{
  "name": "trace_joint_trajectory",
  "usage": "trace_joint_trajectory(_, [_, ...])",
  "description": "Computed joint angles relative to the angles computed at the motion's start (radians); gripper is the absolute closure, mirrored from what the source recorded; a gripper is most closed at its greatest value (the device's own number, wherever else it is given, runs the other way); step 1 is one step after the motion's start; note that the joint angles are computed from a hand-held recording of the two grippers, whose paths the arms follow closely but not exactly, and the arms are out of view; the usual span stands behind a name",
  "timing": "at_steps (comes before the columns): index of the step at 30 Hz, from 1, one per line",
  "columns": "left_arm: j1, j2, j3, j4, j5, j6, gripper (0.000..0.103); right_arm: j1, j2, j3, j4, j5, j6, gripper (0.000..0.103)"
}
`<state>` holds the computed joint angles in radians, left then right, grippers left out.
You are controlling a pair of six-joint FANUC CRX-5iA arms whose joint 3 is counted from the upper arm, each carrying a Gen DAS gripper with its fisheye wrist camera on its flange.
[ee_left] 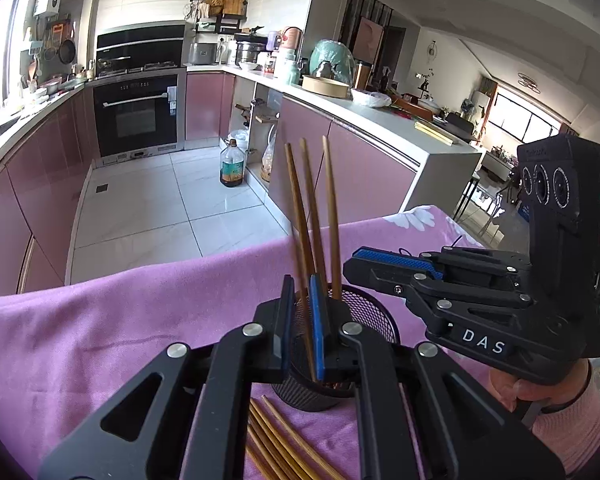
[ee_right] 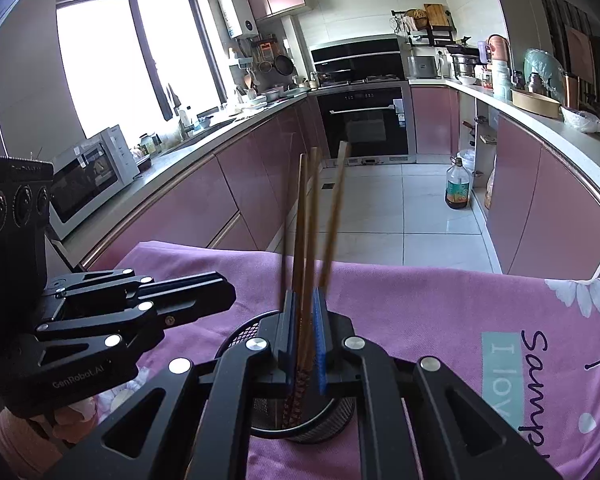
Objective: Organize utensils
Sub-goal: 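Open the left gripper while the right gripper opens, releasing chopsticks into the cup, then move both open grippers back to the remaining chopsticks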
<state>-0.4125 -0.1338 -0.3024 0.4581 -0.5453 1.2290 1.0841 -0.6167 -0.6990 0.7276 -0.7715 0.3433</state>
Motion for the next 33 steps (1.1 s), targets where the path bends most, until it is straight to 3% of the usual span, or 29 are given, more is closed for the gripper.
trace_joint_trajectory(6, [0.012,-0.044,-0.059,0.015,0.043,-0.008,0.094,0.031,-0.023,-0.027,0.033,-0.001,-0.033,0.086])
trace_joint_trajectory(12, [0.005,-0.13,-0.138,0.0,0.125,0.014,0.066,0.113,-0.087,-0.07,0.106,-0.025,-0.077,0.075])
trace_joint_trajectory(16, [0.006,-0.215,-0.214,-0.022,0.171,0.017,0.053,0.235,-0.145,-0.113,0.19,-0.068,-0.107,0.062])
trace_joint_trajectory(22, [0.016,-0.29,-0.267,-0.155,0.099,0.106,0.05,0.387,-0.165,-0.141,0.156,-0.156,-0.115,0.06])
trace_joint_trajectory(30, [0.032,-0.294,-0.334,-0.234,0.011,0.185,0.053,0.369,-0.128,-0.158,-0.026,-0.148,-0.132,0.06])
trace_joint_trajectory(33, [0.039,-0.278,-0.348,-0.238,-0.014,0.198,0.053,0.376,-0.117,-0.171,-0.038,-0.147,-0.166,0.06])
